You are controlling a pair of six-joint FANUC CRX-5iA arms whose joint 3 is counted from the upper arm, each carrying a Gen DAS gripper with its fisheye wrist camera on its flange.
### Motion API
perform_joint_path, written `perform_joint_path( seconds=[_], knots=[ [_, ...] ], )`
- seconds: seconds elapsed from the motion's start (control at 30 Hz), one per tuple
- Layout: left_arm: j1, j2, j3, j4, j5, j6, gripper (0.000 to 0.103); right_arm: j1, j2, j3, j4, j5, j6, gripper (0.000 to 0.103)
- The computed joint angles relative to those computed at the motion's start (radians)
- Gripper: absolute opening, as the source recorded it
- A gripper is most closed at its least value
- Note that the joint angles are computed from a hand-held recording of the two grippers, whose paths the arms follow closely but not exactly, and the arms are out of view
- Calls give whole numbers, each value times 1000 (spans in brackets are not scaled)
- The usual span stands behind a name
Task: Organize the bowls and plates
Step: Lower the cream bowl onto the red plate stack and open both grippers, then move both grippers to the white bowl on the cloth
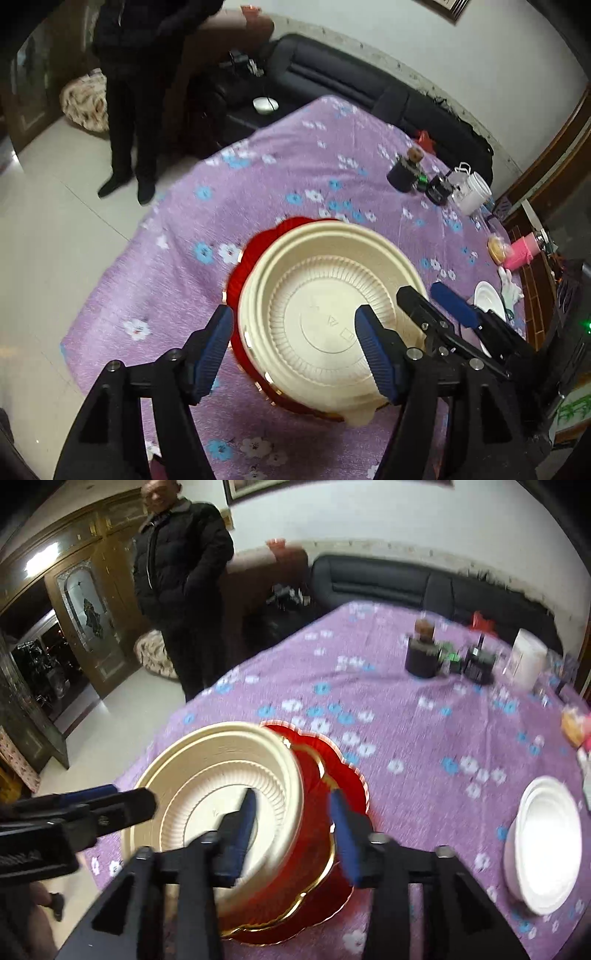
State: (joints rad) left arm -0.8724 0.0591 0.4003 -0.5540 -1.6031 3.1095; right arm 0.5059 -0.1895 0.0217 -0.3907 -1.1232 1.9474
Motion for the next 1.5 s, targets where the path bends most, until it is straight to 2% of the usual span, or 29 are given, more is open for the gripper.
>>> perform_joint_path(
  seconds=[0.13,0.2,0.33,0.4,0.47,0.63,0.77,0.93,1.27,1.5],
  knots=[
    [-115,21,68,-133,-109,59,68,-52,-21,-3,-73,18,54,55],
    [-186,38,103,-221,-168,98,71,-86,-28,6,-113,18,73,55],
    [-335,107,199,-450,-318,127,94,-150,-47,3,-165,43,84,57],
    [-396,153,249,-561,-392,107,96,-181,-40,17,-187,29,88,57],
    [-416,180,279,-599,-418,79,96,-203,-35,28,-199,17,90,57],
    [-417,191,280,-593,-403,128,96,-244,-36,35,-223,-9,117,57],
    [-398,175,259,-507,-341,182,96,-291,-45,28,-255,-25,168,58],
    [-378,190,288,-449,-303,157,96,-337,-53,13,-263,-10,213,61],
    [-382,243,366,-453,-263,92,96,-433,-12,28,-287,-21,231,61],
    [-368,250,373,-434,-242,84,96,-485,15,44,-297,3,226,61]
  ],
)
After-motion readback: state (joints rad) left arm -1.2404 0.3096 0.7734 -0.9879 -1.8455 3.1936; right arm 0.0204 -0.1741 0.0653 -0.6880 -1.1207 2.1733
